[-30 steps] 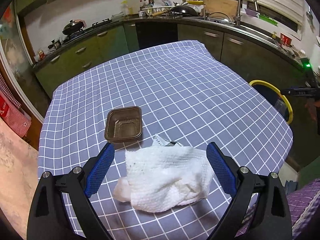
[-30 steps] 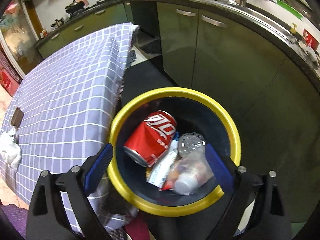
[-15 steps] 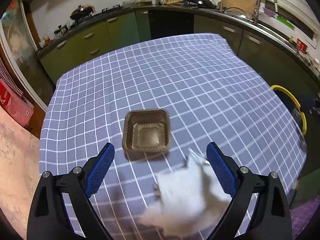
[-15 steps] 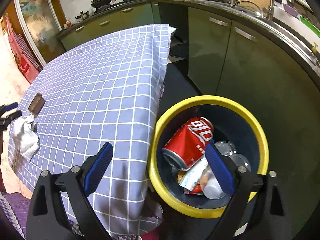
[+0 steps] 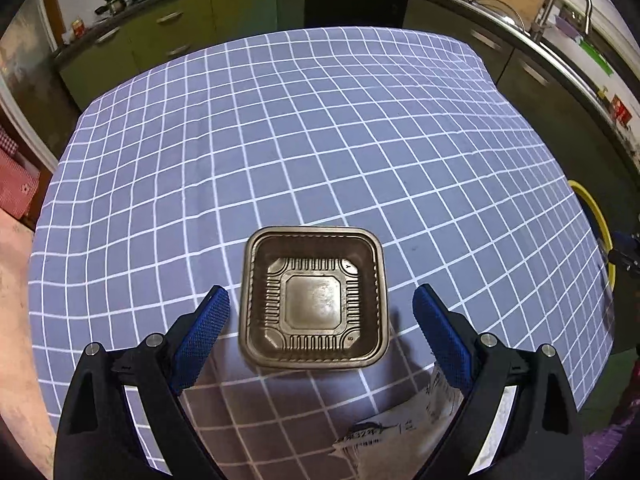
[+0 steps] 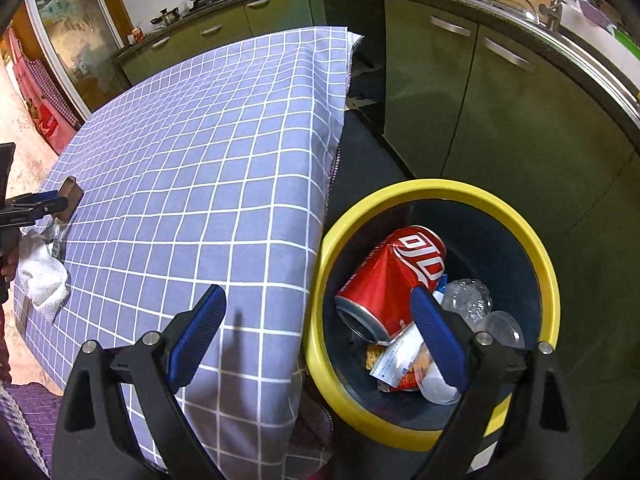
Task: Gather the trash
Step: 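Grasp the brown plastic tray with the left gripper and lift it, then carry the brown tray over the bin and open the left gripper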
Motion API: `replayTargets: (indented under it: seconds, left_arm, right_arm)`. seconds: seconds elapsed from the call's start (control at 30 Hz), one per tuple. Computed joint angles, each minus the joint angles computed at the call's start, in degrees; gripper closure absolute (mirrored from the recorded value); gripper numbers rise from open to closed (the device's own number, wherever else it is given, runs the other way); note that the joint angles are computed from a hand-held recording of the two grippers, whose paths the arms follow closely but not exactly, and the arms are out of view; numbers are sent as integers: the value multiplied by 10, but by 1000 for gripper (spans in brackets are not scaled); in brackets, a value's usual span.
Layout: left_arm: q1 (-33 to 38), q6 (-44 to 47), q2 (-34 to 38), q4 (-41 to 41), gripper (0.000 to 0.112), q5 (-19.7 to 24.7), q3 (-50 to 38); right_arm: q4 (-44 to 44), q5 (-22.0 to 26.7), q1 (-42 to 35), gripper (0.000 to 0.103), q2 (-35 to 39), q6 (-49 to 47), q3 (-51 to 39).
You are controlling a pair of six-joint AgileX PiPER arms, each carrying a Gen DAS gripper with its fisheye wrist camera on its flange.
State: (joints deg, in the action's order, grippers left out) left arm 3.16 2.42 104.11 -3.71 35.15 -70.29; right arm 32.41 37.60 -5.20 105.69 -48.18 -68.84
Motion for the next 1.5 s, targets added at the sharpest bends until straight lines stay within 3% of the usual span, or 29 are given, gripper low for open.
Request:
replayTargets:
  seconds: [0.23, 0.43, 0.87, 1.1, 1.33, 1.5]
  left_arm:
    - [-13, -25, 28, 19, 24, 11, -22]
    - [-25, -58, 44, 54, 43, 23, -40]
    - [-64, -116, -1, 142, 44, 30, -55]
    - [-123, -105, -45, 130, 43, 46, -74]
    - [-237, -63, 2, 66, 43, 60, -170]
    - [-306, -22, 128, 10, 43, 128, -347]
  right_arm:
    - [-6, 3, 12, 15, 11, 4, -11]
    - [-8, 2, 12, 15, 11, 8, -11]
    - [11, 4, 2, 15, 4, -15, -4]
    - [44, 6, -36, 15, -14, -53, 11]
    - [75, 4, -105, 15, -28, -97, 31]
    - [101, 8, -162, 15, -33, -136, 44]
